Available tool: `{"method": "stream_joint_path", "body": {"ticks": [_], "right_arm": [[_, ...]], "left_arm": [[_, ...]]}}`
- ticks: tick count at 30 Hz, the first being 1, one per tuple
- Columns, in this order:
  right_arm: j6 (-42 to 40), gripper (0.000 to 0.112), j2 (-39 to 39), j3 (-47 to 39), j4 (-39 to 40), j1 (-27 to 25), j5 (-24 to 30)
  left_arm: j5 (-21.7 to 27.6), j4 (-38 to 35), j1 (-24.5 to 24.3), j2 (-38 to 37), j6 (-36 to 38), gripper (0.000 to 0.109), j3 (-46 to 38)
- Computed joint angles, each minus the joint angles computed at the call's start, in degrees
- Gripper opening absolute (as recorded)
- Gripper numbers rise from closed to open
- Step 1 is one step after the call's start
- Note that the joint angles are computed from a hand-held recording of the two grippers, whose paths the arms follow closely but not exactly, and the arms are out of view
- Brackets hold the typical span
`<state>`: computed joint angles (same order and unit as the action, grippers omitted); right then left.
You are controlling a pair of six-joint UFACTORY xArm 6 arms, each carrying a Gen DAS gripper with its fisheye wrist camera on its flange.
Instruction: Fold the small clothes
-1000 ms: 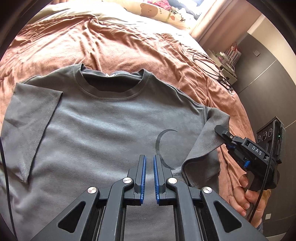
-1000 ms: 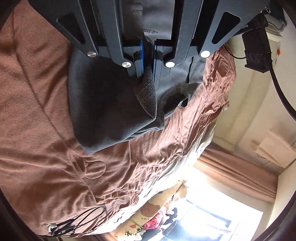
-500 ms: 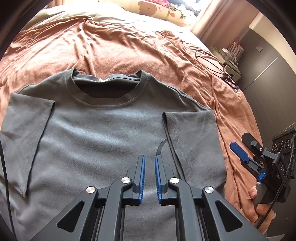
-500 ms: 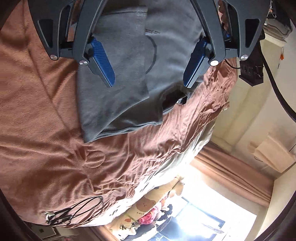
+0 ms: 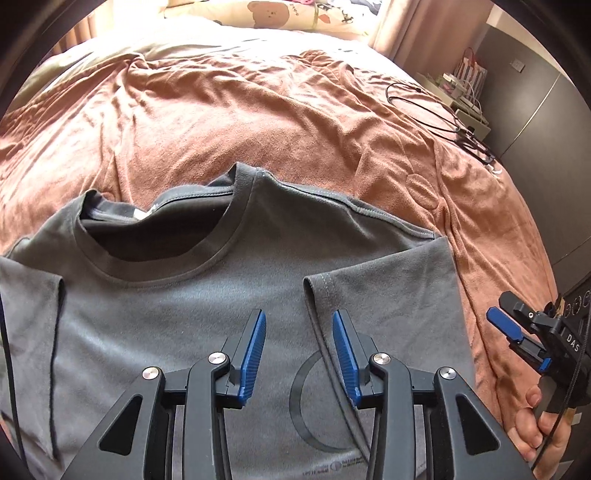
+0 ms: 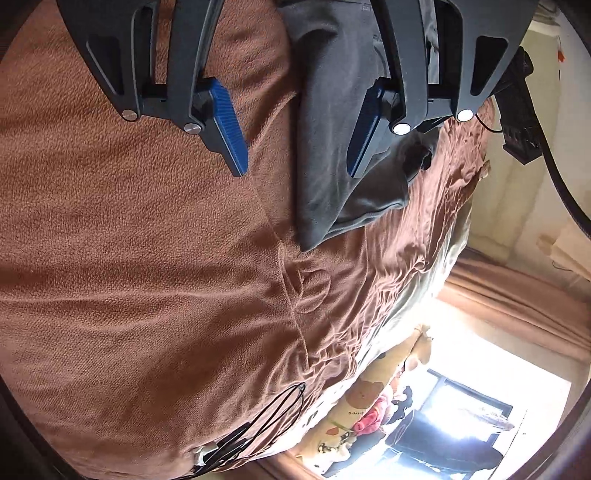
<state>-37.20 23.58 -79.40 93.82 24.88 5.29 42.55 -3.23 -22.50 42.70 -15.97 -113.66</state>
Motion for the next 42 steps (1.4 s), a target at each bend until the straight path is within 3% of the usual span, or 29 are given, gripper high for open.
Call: {"method": "stream_joint_path", "body": {"ticks": [9,12,13,15,17,21,29,31,34,38,42], "right_arm": [[1.9,0.054,2.1,-1.9,-2.0,-0.5,1.4],[3.0,0.044,3.0,-2.7,-3.4,-0.5,1.5],[4.2,0.042,3.4,-3.0,-4.8,-0.6,1.7],[6.5,0.04,4.2,-3.8,-7.6,-0.5,2.1],[8.5,0.039,5.4,-5.0,-10.6,-0.3,1.5],[8.4,0.039,8.0,-8.3,-10.9,0.2,0.5],[13.2,0.039,10.8,-11.1,-18.2,0.5,0.4],[16.7,0.039,10.8,-11.2,-21.9,-0.2,1.4],[28.1,0.039,12.1,-12.7,-36.7,-1.3,3.3],[37.3,0.039,15.7,-18.6,-50.8,-2.9,8.9],[43.6,0.02,19.8,-26.7,-61.9,-4.5,16.4]], "left_arm": [[8.4,3.8,-0.6,14.2,0.0,0.04,-20.5],[8.8,3.5,-0.7,16.6,1.1,0.04,-23.6],[8.4,3.8,-0.8,16.7,1.7,0.038,-23.4],[5.9,3.4,-1.1,15.4,3.7,0.017,-20.5],[3.8,5.2,-1.4,13.6,3.8,0.007,-17.3],[0.1,5.8,-1.1,9.0,3.0,0.005,-10.6],[3.3,7.6,-0.1,7.2,2.3,0.005,-9.0],[2.6,6.7,0.1,7.0,2.6,0.005,-8.1],[3.1,7.1,0.0,7.6,2.6,0.005,-8.6],[4.3,7.8,-0.1,8.3,2.7,0.005,-9.6],[7.2,8.2,-0.2,8.6,2.3,0.003,-10.7]]}}
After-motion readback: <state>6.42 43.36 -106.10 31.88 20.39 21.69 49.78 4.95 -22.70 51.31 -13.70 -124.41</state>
